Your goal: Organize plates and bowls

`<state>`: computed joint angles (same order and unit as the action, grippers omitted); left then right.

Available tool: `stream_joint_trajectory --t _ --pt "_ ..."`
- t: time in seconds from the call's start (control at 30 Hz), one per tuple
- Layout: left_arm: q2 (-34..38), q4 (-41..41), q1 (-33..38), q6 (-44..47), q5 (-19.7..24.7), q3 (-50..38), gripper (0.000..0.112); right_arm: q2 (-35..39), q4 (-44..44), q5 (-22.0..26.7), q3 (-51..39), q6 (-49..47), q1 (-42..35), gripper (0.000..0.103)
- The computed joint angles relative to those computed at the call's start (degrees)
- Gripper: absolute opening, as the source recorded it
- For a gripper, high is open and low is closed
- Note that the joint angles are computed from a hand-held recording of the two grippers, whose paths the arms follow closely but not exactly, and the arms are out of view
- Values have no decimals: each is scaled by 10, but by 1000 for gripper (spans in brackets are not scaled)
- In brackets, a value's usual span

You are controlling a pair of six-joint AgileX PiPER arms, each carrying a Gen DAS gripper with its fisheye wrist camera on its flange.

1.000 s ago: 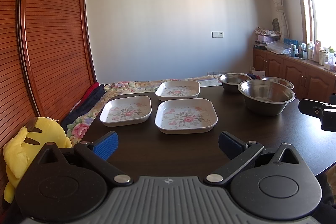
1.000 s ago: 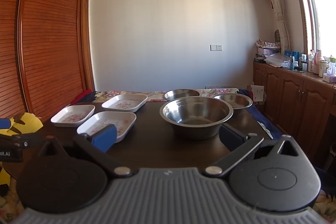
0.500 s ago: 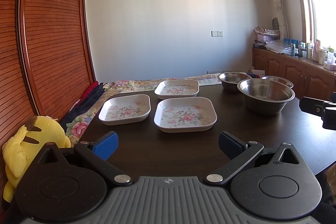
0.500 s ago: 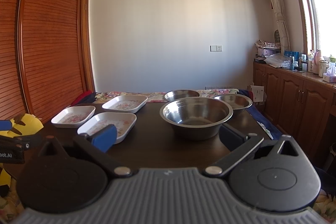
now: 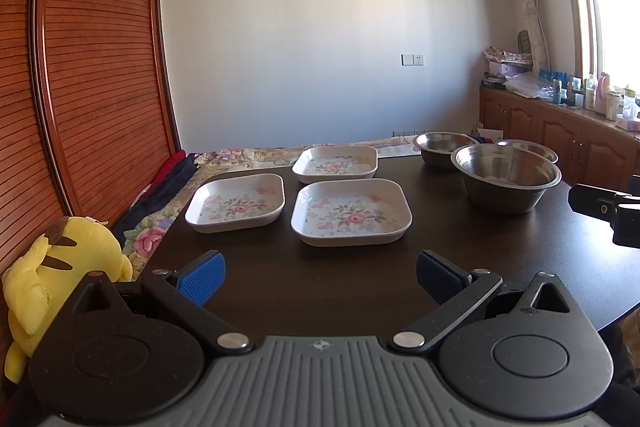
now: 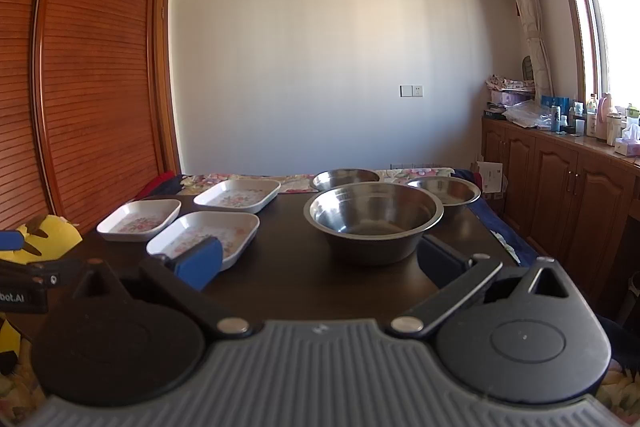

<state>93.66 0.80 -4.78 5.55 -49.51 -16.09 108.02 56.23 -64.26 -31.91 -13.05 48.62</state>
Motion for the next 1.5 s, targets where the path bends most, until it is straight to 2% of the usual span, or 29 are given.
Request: stream_joint_trajectory --t 0.27,0.47,0.57,0.9,1.07,1.27,1.5 --pt "22 27 16 -12 26 -20 103 9 -16 13 -6 8 -12 103" --pt "28 85 51 -53 55 -39 103 25 -28 23 -27 -4 -21 103" --pt "34 74 55 -41 68 -55 103 34 -38 33 -43 -11 -28 103" --pt "63 60 77 9 92 -125 103 56 -96 81 -97 -29 -63 103" --pt "77 135 109 -57 118 -167 103 62 -118 104 -117 -29 -76 103" --pt "101 135 112 -55 153 -218 103 73 -144 137 -151 -38 -94 103" --pt "150 193 127 -103 177 -285 103 90 -188 196 -204 -53 -119 103"
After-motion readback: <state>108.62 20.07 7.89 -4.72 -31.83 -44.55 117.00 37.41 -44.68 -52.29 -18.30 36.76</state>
